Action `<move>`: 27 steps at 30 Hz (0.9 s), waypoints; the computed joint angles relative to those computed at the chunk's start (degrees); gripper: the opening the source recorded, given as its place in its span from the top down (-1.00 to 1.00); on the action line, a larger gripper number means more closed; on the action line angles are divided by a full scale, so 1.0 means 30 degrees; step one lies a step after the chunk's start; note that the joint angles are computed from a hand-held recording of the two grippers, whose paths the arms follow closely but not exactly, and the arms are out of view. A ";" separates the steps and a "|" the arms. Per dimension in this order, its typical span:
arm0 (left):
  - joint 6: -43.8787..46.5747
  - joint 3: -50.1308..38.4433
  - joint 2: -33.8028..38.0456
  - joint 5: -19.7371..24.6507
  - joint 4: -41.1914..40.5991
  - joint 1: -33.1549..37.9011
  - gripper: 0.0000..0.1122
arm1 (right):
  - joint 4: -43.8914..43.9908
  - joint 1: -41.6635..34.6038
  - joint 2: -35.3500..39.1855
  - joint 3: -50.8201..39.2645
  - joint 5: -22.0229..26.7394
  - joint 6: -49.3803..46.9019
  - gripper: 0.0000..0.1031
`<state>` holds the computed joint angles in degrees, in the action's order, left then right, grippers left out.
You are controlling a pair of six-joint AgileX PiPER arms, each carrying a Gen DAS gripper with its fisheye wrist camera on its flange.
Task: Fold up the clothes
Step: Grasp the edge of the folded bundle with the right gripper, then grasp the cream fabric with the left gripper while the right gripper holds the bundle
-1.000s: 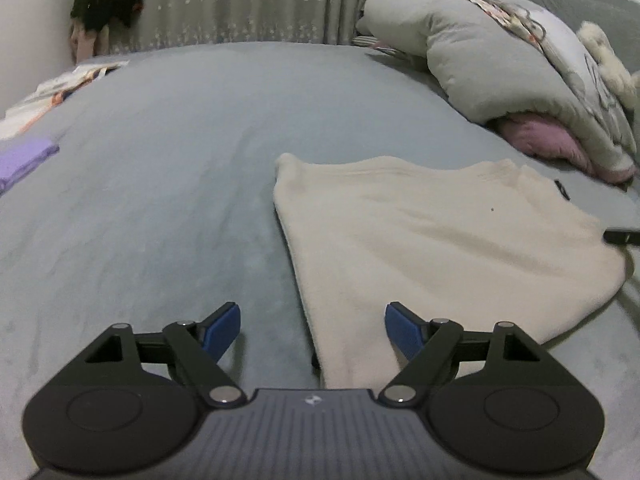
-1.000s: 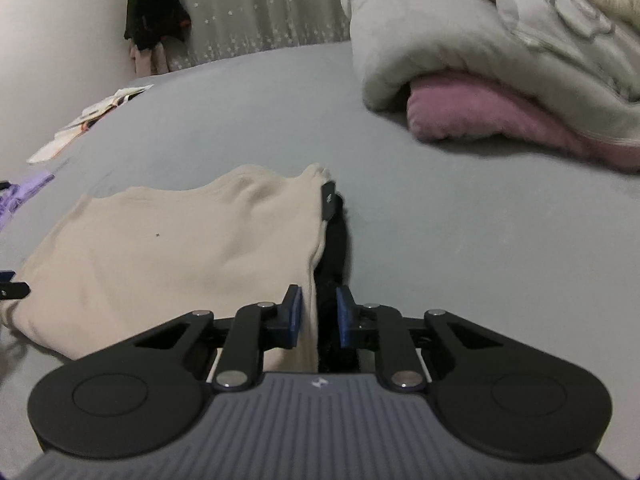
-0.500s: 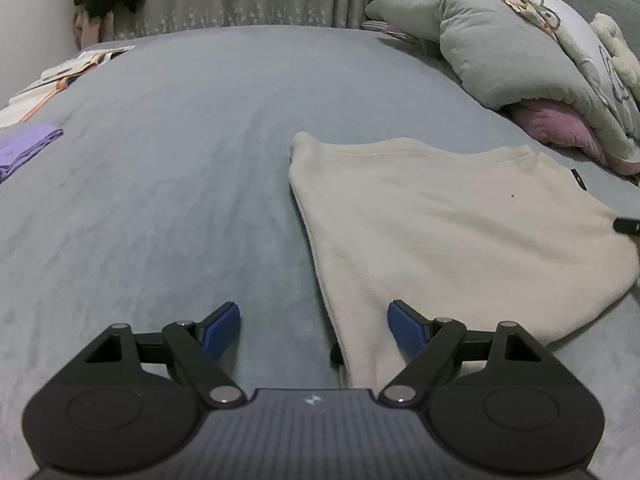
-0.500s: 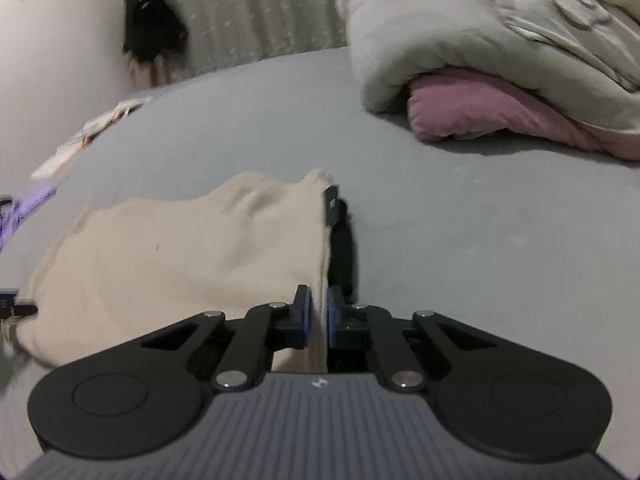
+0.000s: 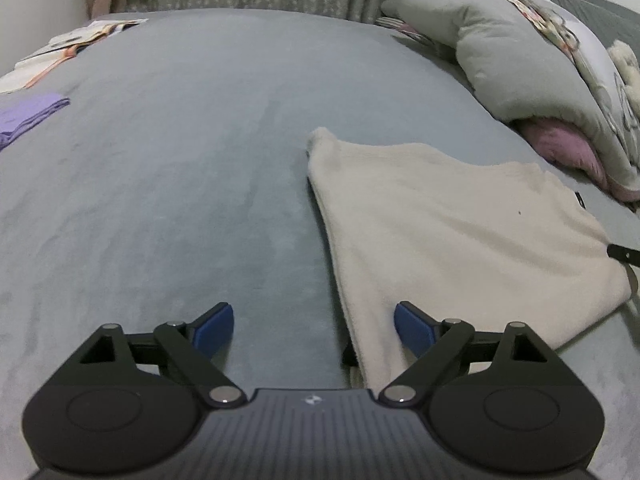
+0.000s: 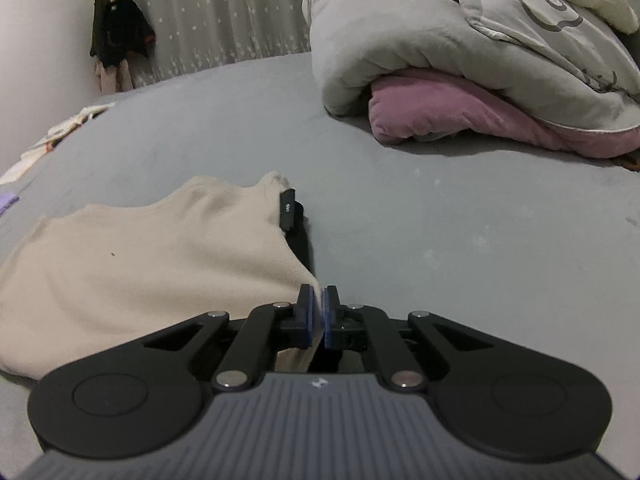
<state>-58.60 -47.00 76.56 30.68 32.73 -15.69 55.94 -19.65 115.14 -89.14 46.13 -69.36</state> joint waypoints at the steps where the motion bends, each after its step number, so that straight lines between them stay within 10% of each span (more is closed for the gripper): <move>1: -0.0391 0.0014 -0.0153 0.0227 0.0323 -0.0224 -0.57 | 0.0053 -0.0259 -0.0117 -0.0132 0.0643 0.0498 0.48; 10: -0.5175 0.1527 -0.2801 -0.0729 0.1842 -0.2771 -0.56 | -0.1082 -0.1880 -0.0986 0.0021 0.3255 0.3188 -0.22; 14: -0.7335 0.0374 -0.0296 0.2314 0.3874 -0.4990 -0.56 | -0.2191 -0.2132 0.0651 -0.1535 0.5068 0.5936 -0.22; 21: -0.7080 0.1239 0.0085 -0.1464 0.2823 -0.3205 -0.58 | -0.1155 -0.2006 0.0592 -0.0720 0.6045 0.5661 -0.24; 25: -0.9182 0.2167 0.0359 -0.4187 0.4561 -0.2330 -0.20 | -0.1393 -0.1468 -0.0039 0.0178 0.4213 0.5074 0.54; 27: -1.0110 0.2143 0.0646 -0.4147 0.5627 -0.2409 -0.02 | -0.1188 -0.1609 0.0251 -0.0227 0.4587 0.5255 0.59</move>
<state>-88.93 -40.57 78.50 18.24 49.61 -22.91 52.38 -24.48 115.89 -89.82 59.89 -53.59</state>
